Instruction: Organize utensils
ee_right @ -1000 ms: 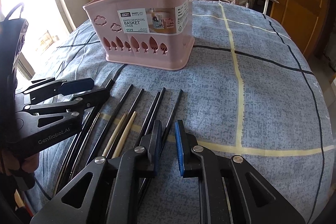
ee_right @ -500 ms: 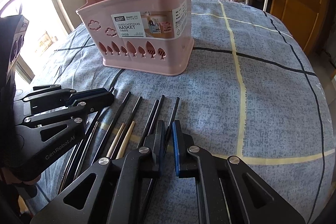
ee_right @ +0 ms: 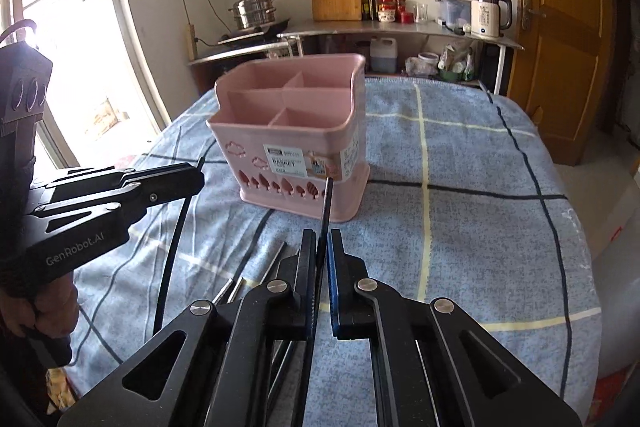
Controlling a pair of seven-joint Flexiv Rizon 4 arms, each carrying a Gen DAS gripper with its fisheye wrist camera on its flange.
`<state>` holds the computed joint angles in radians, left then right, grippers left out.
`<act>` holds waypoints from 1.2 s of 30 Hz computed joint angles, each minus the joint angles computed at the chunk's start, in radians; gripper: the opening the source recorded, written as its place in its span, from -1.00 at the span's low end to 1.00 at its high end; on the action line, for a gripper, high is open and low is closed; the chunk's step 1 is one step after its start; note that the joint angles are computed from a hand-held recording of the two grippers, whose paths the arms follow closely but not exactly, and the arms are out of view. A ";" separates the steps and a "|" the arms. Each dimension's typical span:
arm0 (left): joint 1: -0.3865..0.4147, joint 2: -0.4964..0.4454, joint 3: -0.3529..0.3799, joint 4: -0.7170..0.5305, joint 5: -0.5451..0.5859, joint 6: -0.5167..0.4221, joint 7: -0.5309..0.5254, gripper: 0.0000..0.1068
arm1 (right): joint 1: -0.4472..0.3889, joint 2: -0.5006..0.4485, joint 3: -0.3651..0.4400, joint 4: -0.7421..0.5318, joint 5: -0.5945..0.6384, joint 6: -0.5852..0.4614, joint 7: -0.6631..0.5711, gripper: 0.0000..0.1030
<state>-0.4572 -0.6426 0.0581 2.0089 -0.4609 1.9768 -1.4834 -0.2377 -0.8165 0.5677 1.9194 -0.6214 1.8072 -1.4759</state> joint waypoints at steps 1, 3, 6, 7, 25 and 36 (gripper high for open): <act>0.006 0.014 -0.006 0.009 0.011 0.022 -0.006 -0.90 | -0.006 0.010 0.003 0.009 0.003 0.026 -0.004 -0.90; 0.014 0.036 -0.015 0.026 0.024 0.060 -0.011 -0.91 | -0.003 0.031 -0.012 0.025 0.001 0.078 0.006 -0.91; 0.021 0.066 -0.026 0.047 0.028 0.108 -0.008 -0.91 | -0.009 0.056 -0.031 0.046 -0.022 0.150 0.033 -0.91; 0.022 0.073 -0.028 0.053 0.025 0.120 -0.004 -0.91 | -0.009 0.064 -0.038 0.051 -0.030 0.168 0.044 -0.91; 0.057 0.127 -0.074 0.089 0.009 0.170 0.040 -0.92 | 0.077 0.143 -0.244 0.090 -0.163 0.369 0.219 -0.91; 0.097 0.175 -0.081 0.077 0.038 0.090 0.029 -0.92 | 0.123 0.161 -0.337 0.059 -0.308 0.430 0.357 -0.91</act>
<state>-0.3604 -0.4673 -0.0226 2.0862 -0.4227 2.0666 -1.4546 -0.1147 -0.6556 0.2305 1.9782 -0.9294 2.2369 -1.1186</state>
